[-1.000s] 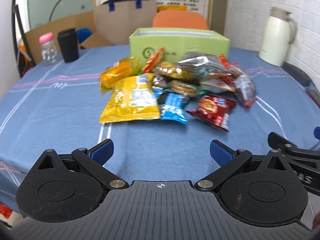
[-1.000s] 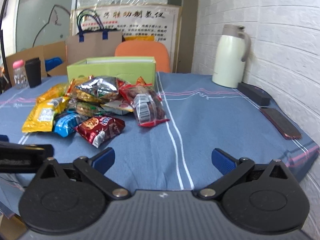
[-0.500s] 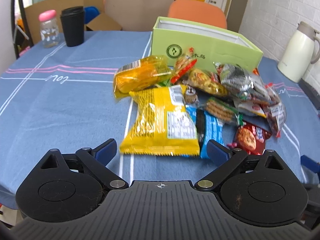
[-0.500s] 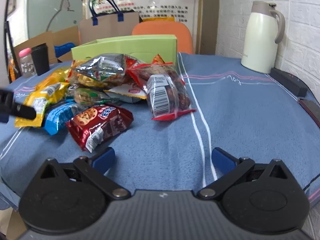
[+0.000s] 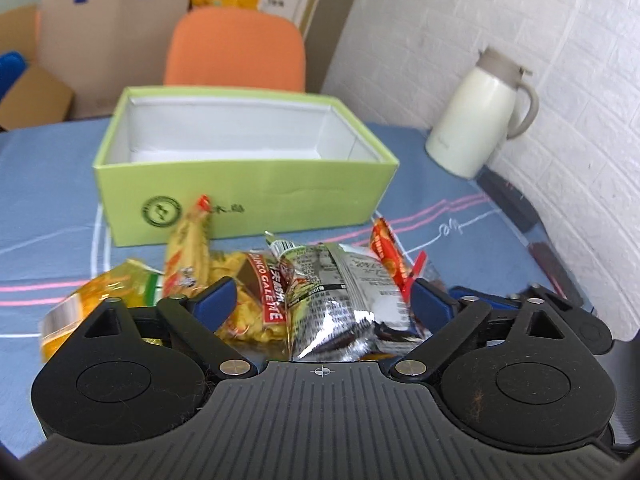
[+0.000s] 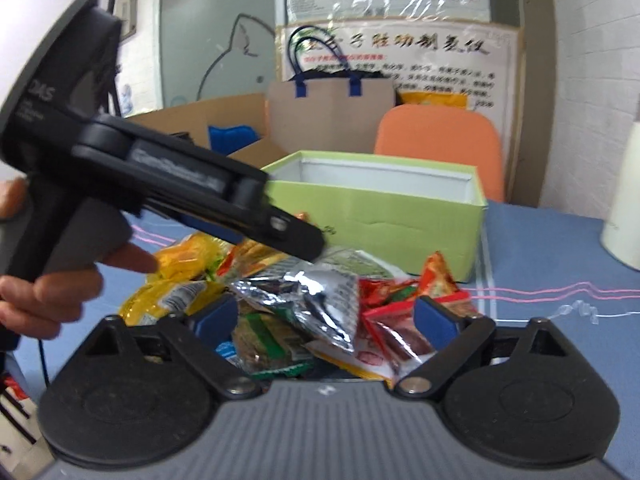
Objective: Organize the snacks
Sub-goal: 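Grasp the silver foil snack bag with the left gripper and drop it into the green box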
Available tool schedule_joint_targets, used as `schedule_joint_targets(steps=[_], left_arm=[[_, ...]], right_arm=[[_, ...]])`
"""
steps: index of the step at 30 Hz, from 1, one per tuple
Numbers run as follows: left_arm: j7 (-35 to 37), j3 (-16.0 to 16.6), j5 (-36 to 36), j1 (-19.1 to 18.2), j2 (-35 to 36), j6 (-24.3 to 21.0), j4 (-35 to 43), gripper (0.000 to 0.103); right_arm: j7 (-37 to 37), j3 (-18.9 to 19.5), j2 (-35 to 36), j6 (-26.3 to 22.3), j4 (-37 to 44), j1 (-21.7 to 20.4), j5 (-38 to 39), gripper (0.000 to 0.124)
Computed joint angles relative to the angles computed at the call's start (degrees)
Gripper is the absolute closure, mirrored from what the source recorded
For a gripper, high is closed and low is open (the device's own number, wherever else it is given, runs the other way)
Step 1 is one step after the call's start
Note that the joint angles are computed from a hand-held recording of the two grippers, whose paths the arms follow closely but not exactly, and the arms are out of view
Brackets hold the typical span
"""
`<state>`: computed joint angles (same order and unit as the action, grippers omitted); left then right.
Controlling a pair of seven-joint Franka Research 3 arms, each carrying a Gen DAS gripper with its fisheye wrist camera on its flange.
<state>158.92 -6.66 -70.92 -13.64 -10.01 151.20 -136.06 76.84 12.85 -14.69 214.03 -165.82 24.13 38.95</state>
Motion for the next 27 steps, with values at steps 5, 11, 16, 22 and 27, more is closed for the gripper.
schedule_joint_targets(steps=[5,11,16,22,27], left_arm=[[0.25,-0.27,-0.11,0.61,3.04,-1.97,2.00,0.026],[2.82,-1.28,-1.58,2.45,5.83,-5.53,3.22,0.063],[5.46,-0.13,-6.41,3.56,1.93,-9.00,2.75,0.063],[4.26,-2.15,-5.77,2.86,8.32,-5.69,14.93,0.061],[-5.96,-5.59,4.09,3.09,22.95,-2.64,30.50,0.061]], right_arm=[[-0.55,-2.23,4.71,-0.05,2.83,-1.16,-4.28,0.034],[7.36,-7.03,4.49,-4.11,2.92,-2.02,-17.71,0.073],[-0.89,-1.85,1.09,-1.31,3.30,-4.39,-11.70,0.072],[-11.03,-5.27,5.71,-3.79,13.63,-8.49,-11.90,0.069],[-2.26,-13.62,12.07,-13.59,22.57,-10.63,-26.57,0.070]])
